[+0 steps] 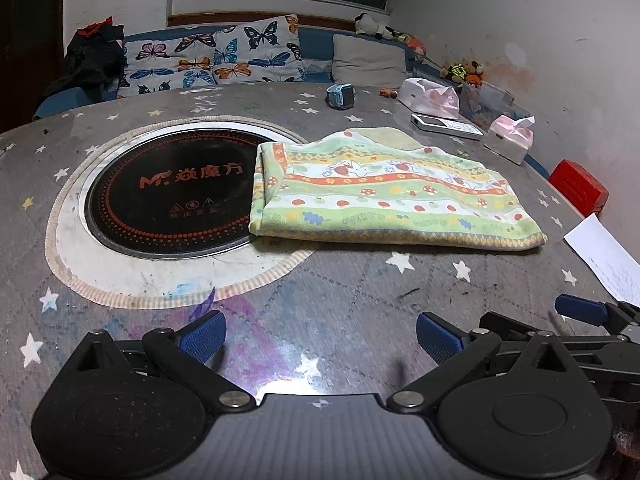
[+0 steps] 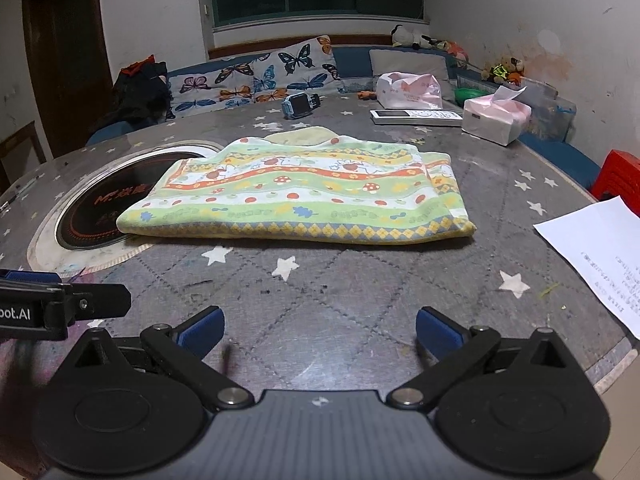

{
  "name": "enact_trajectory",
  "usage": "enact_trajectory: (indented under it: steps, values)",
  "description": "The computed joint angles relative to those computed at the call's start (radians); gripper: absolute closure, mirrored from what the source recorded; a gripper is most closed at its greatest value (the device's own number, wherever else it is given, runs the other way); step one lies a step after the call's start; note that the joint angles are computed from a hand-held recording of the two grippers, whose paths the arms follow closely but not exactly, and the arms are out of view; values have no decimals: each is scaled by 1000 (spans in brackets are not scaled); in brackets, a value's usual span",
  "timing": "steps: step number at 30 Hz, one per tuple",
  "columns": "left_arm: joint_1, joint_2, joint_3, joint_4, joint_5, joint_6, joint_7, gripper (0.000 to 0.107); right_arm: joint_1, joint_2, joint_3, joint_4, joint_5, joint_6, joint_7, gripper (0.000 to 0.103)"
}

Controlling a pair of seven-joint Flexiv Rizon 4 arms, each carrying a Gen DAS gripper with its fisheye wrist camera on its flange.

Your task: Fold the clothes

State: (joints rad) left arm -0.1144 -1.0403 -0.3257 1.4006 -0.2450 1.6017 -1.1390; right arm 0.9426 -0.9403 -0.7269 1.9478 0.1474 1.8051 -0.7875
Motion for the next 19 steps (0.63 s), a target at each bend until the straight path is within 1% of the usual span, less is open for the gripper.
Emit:
enact_trajectory:
  steps: [19]
  values:
    - [7, -3, -20, 4, 9, 4, 15, 4, 1, -4, 1, -8, -8, -8, 5, 0]
